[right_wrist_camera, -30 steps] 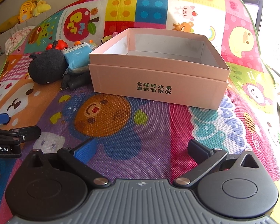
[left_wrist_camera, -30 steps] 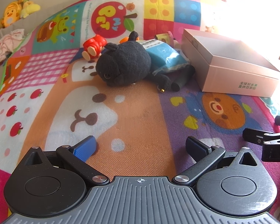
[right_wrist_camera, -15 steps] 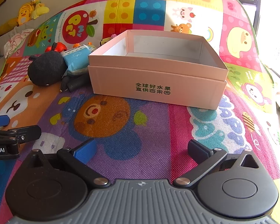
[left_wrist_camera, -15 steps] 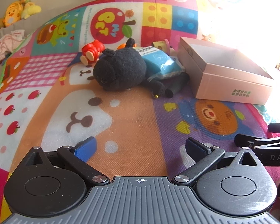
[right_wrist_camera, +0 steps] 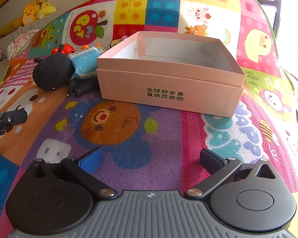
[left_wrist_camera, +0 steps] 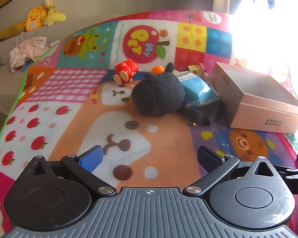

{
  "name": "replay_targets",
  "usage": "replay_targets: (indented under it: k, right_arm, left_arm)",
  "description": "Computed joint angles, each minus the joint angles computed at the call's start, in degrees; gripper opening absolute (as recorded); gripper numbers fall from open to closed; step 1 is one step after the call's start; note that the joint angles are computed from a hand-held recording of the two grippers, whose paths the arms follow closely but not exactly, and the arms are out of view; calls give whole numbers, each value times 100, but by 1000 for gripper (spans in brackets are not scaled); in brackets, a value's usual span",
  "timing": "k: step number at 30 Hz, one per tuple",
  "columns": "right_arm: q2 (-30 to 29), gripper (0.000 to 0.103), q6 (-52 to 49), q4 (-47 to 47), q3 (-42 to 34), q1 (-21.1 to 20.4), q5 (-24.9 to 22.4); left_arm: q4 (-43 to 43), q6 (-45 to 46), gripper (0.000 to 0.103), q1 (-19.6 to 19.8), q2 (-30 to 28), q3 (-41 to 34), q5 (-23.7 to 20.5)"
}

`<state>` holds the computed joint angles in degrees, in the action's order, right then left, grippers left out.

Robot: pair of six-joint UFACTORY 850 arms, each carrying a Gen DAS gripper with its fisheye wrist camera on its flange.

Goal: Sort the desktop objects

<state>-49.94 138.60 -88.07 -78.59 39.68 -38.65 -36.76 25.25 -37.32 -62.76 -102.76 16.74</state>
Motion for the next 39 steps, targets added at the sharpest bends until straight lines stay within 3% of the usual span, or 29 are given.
replay_targets:
  k: [3, 7, 12, 18, 20, 25, 28, 29, 30, 32, 37, 39]
  right_arm:
    - [65, 103, 75, -487, 66, 1, 182]
    - [29, 102, -23, -1099, -94, 104, -46]
    - [-375, 55, -1402, -924, -913, 161, -207]
    - [-1280, 31, -3010, 66, -2406, 113, -487]
    - [-1471, 28, -3162, 336, -2747, 53, -473]
    - [-1651, 27, -3047, -140, -3052, 60, -908]
    - [-1507, 29, -2983, -210, -3095, -119, -553]
    - [-1477, 34, -3058, -73, -3197, -225, -320]
    - [-1449, 48, -3226, 169, -3321, -363, -8]
    - [-1488, 59, -3750, 887, -3679, -662, 630]
    - [-2203, 61, -5617, 3413, -5198, -1167, 1121]
    - [-2680, 61, -6475, 4371, -6011, -1234, 949]
  left_arm:
    - [-427, 294, 103, 75, 71, 100, 159]
    - [-918, 579, 103, 200, 140, 160, 310]
    - [-1046, 476, 103, 326, 176, 202, 416]
    - [-257, -511, 103, 423, 160, 307, 350]
    - [160, -938, 103, 435, 139, 324, 299]
    - [913, -1662, 103, 454, 90, 319, 244]
    - [1254, -1934, 103, 447, 83, 341, 357]
    - [1329, -1996, 103, 440, 78, 349, 402]
    - [1415, -2064, 103, 436, 71, 348, 419]
    - [1742, -2298, 103, 433, 61, 357, 470]
    - [2243, -2710, 103, 447, 70, 421, 597]
    - [2425, -2928, 103, 468, 66, 418, 579]
